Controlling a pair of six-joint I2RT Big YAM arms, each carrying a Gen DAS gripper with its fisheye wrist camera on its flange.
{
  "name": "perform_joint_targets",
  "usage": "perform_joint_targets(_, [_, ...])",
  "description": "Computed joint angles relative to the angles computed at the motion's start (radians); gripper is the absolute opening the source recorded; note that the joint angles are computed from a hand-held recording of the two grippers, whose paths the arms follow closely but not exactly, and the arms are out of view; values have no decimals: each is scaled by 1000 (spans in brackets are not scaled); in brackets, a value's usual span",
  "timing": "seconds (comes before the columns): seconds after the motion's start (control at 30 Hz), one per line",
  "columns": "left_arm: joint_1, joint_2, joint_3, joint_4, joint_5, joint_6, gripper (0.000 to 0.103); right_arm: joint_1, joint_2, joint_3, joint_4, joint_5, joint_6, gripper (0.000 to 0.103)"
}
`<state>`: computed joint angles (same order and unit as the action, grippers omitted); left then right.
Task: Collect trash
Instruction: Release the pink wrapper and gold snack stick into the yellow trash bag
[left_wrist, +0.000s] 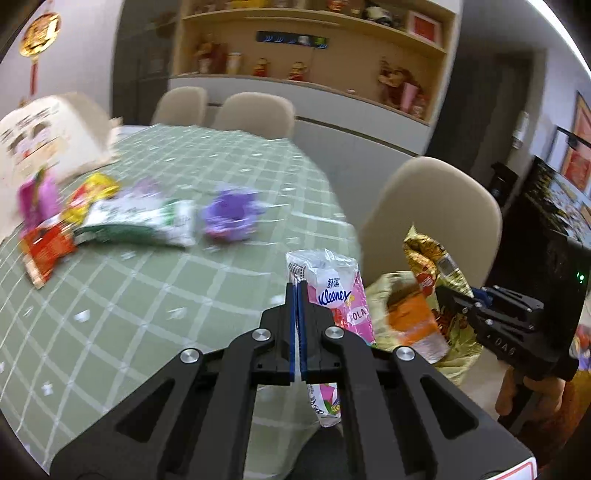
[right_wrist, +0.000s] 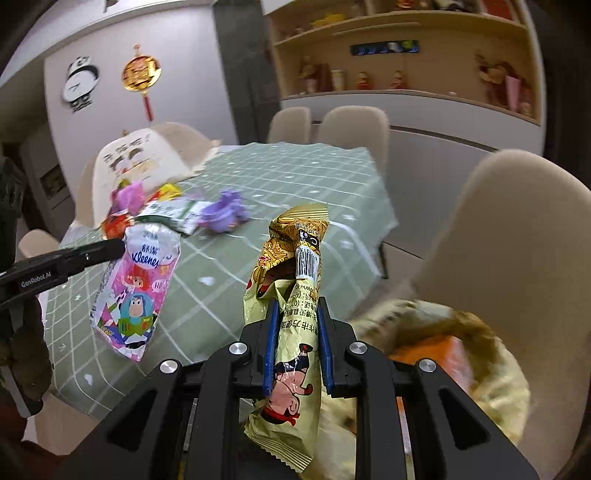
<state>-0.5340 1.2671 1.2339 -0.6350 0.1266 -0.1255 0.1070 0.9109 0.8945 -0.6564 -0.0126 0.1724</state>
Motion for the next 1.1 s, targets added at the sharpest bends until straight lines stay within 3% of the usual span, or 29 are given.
perform_joint_targets(0.2, [-108,110,77,16,43,2,1,-131,-86,-57,-55,-3,-23,20])
perform_joint_targets(0.43, [-179,241,168,6,110,1,1,-308,-131,-104,-67,-73,-30,20])
perform_joint_targets(0.77, [-209,396,261,-14,167,17,1,-344,-75,-113,-44,-89,-46,20])
perform_joint_targets(0.8, [-207,408,270,-29,181,11,9,-337,-69,-115,-43,-83,-47,20])
perform_joint_targets(0.83, [-207,414,275,-43,192,1,23,-328,-63,-117,-39,-71,-50,20])
perform_joint_targets(0.9, [-202,419,273,-51,201,-12,34,-324,-56,-120,-34,-65,-57,20])
perform_joint_targets(1.1, [-192,376,230,-49,144,-7,38,-316,-22,-126,-16,-76,-56,20])
